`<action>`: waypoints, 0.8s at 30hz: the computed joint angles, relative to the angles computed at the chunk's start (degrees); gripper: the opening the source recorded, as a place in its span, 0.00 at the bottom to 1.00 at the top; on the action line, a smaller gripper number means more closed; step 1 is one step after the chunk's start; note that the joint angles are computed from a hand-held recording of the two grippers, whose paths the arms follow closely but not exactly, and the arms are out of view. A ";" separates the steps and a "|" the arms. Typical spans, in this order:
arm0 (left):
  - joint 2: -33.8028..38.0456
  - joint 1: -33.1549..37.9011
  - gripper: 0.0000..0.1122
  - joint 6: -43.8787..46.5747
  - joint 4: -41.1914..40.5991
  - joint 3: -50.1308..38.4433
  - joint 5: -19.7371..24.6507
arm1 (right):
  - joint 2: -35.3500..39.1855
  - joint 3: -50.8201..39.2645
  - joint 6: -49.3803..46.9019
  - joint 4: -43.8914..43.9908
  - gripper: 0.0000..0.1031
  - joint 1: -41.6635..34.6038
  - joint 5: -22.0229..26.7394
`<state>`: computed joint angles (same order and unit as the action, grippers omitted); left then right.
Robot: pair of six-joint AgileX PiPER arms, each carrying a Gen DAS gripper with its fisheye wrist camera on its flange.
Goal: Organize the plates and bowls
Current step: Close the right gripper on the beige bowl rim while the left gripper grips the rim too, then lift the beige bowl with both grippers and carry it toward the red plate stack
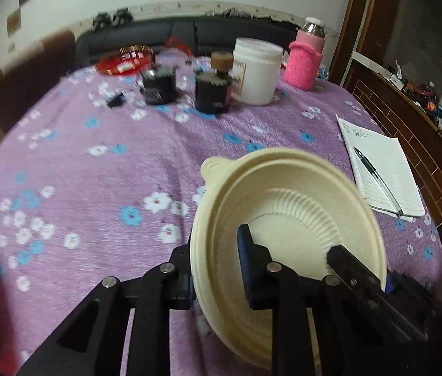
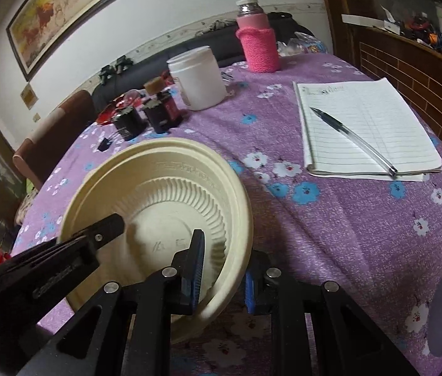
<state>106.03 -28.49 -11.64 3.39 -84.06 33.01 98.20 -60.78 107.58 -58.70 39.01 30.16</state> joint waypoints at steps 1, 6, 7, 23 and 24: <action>-1.35 -0.24 0.19 -1.10 1.95 1.39 -0.69 | -0.14 0.14 0.69 -0.80 0.22 0.32 -0.21; -7.03 0.36 0.19 -3.76 6.52 6.82 -2.04 | -0.32 0.63 6.15 -6.95 0.21 2.63 -1.39; -7.95 0.82 0.19 -3.73 6.57 7.68 -2.13 | -0.14 0.38 6.77 -7.89 0.21 3.28 -1.24; -23.87 7.91 0.18 -0.09 6.42 22.07 -3.10 | 1.90 -8.57 1.39 -2.72 0.21 15.53 8.41; -24.97 8.50 0.18 1.26 5.24 22.79 -3.10 | 1.66 -8.82 1.74 -2.79 0.22 16.62 9.44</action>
<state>81.05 -19.99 -10.37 8.63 -61.27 29.91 99.85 -69.60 109.32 -61.50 55.63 39.60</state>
